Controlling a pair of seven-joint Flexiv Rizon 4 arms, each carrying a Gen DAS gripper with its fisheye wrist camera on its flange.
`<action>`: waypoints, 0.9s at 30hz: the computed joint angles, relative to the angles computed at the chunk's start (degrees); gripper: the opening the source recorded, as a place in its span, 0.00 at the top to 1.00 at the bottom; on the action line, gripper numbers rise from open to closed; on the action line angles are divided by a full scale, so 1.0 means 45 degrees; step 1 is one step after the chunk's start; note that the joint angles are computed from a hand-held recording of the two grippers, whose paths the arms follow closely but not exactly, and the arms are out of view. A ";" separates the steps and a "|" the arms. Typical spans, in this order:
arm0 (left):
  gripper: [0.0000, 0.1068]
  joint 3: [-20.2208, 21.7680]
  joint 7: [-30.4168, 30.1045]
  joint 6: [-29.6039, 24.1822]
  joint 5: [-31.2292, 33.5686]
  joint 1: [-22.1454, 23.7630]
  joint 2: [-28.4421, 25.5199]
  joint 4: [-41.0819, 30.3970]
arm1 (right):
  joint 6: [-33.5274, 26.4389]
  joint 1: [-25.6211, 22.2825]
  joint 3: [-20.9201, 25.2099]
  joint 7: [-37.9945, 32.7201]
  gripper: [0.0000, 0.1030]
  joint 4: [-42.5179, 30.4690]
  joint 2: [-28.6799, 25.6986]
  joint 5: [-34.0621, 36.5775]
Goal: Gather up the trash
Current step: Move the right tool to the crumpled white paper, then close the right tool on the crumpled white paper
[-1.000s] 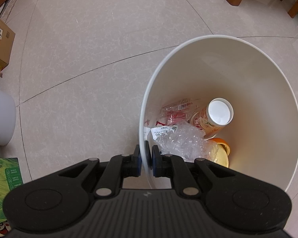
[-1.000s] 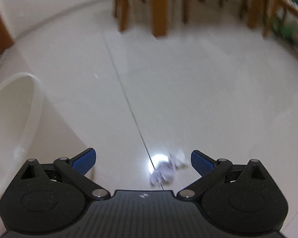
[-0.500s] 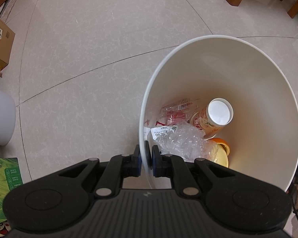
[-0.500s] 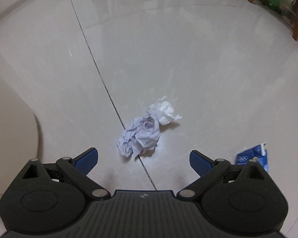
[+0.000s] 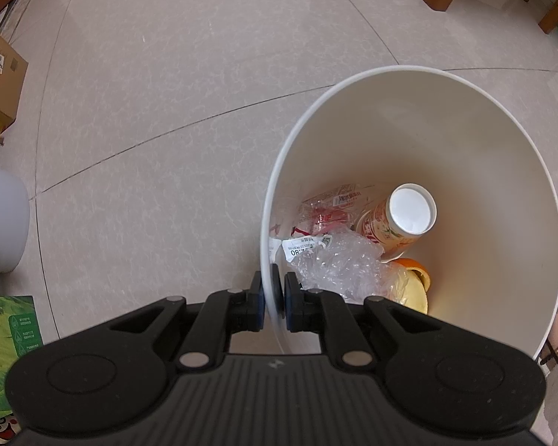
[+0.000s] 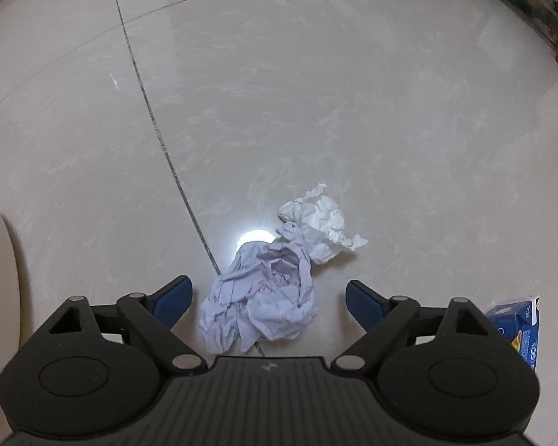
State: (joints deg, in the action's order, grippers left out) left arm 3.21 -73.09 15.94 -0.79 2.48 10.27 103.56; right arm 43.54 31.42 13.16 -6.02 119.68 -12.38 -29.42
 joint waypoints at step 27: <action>0.92 0.0004 0.0014 -0.0016 -0.0034 0.0002 0.0000 -0.0013 | -0.2242 0.0023 0.0354 -0.3023 0.49 -0.1882 0.0182 0.1778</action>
State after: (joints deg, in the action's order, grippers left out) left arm 3.22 -73.03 15.87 -0.95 2.49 10.27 103.50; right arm 33.45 31.52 14.76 -19.63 111.21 -11.56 -21.42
